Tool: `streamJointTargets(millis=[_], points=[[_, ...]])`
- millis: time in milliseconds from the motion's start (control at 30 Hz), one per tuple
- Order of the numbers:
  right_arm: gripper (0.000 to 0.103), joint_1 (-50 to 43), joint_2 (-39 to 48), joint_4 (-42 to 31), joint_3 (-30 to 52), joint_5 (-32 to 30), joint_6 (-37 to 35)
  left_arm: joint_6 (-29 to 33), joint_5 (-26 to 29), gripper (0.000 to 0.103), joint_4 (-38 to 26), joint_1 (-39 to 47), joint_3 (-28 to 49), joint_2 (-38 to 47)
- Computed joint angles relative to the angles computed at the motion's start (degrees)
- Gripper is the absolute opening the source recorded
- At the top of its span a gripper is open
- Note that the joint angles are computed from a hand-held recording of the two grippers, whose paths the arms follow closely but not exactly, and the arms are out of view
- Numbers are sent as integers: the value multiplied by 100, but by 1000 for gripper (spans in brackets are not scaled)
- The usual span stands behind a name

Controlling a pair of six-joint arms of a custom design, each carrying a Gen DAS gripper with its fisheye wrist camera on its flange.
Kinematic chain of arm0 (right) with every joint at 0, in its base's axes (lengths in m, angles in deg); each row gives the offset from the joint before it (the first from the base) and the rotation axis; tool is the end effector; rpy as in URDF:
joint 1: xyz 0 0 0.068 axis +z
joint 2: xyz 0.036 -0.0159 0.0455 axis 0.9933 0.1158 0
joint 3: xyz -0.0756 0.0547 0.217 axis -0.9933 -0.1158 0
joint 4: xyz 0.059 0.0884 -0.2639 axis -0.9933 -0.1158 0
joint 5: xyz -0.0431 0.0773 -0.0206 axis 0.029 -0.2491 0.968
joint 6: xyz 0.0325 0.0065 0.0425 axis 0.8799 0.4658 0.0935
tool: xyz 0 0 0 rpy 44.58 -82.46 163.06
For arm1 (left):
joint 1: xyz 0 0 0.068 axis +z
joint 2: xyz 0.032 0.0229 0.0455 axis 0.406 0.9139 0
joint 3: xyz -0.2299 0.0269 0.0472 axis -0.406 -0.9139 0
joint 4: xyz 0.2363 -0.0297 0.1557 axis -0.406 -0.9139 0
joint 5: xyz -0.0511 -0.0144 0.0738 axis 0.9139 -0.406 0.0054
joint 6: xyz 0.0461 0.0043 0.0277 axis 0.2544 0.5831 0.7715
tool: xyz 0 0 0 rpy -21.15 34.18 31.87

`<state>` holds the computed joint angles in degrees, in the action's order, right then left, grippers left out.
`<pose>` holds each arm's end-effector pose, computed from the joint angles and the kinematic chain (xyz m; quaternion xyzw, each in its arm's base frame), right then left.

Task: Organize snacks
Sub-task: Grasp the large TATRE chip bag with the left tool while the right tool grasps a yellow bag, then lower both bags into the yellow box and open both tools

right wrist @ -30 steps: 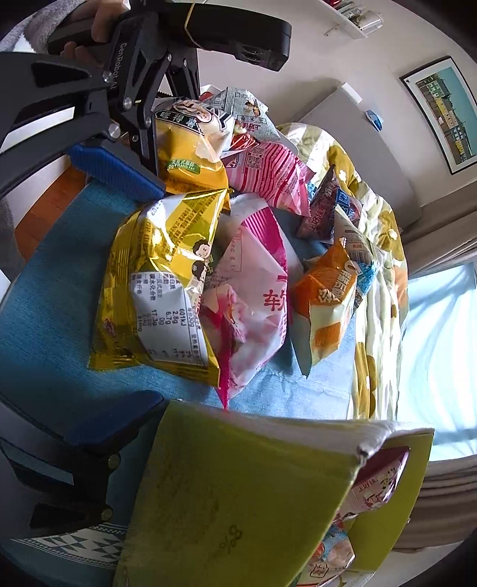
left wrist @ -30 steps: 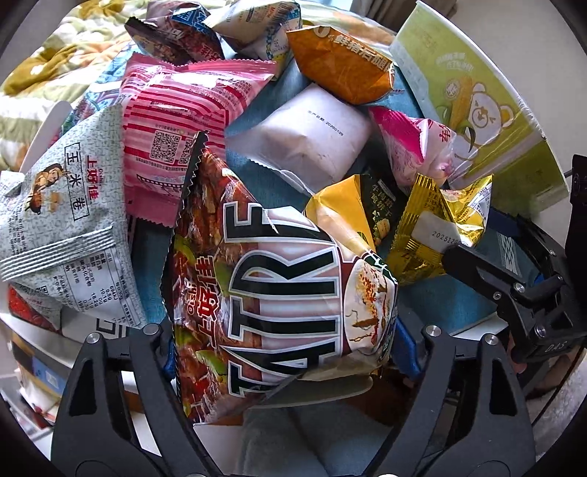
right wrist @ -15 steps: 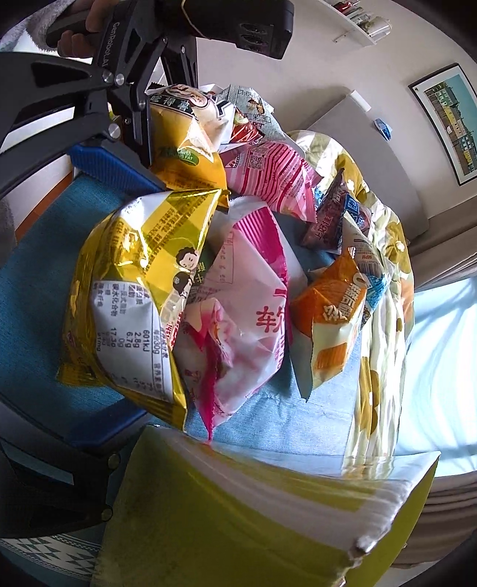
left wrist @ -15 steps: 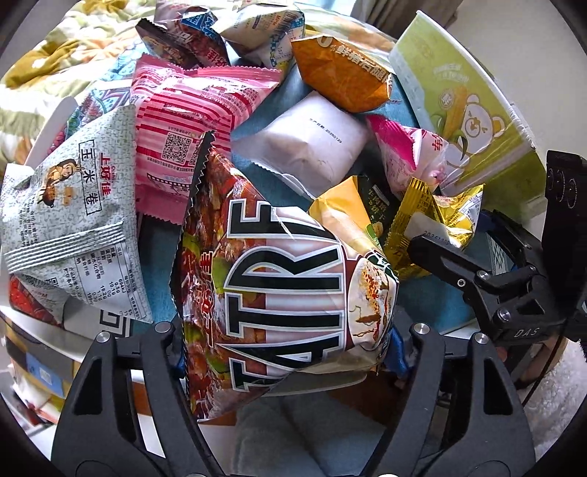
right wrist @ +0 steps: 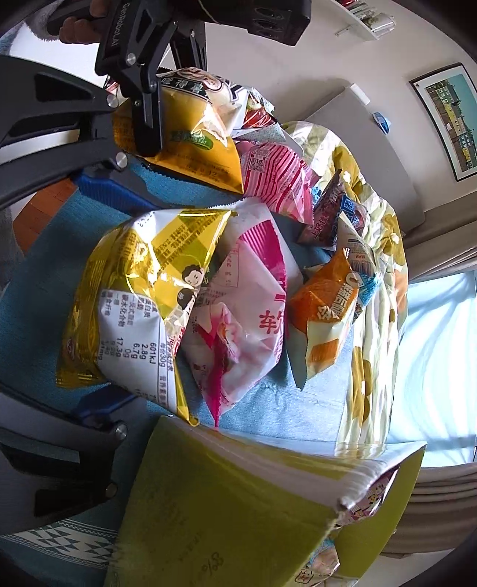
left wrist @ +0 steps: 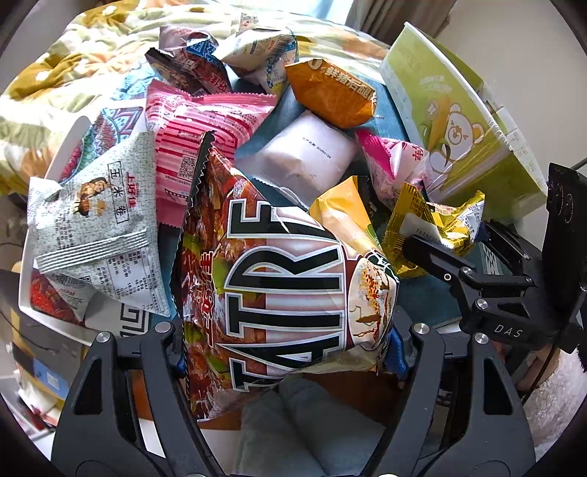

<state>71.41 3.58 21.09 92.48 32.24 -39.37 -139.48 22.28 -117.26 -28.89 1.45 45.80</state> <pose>0.2417 -0.0296 0.1456 -0.3868 0.8681 0.2258 0.2139 0.1329 -0.1579 0.1545 -0.2277 0.9489 -0.0829 0.2020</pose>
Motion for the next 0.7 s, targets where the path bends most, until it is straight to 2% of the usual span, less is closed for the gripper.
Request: streamJointTargets(millis=[133,300,500,600,700], points=[[76,-165,-347,-421,105,-90,31,-183,-171,73,-601,-199,394,-145],[76,-415,-758,-1190,484,-230,94,-76,-503,73,-1310,-305,1020,-289],[76,-855,-1058,-2114,1251,-429,175,459,-909,73,-1758,-261,1892,-250],[76,-1057,-1068,-2340,1698,-423,347,991,-934,73,-1736,-13,2359,-60],[76,-1330,-725,-2593,2311,-536,348,1544,-922,73,-1568,250,2851,314]])
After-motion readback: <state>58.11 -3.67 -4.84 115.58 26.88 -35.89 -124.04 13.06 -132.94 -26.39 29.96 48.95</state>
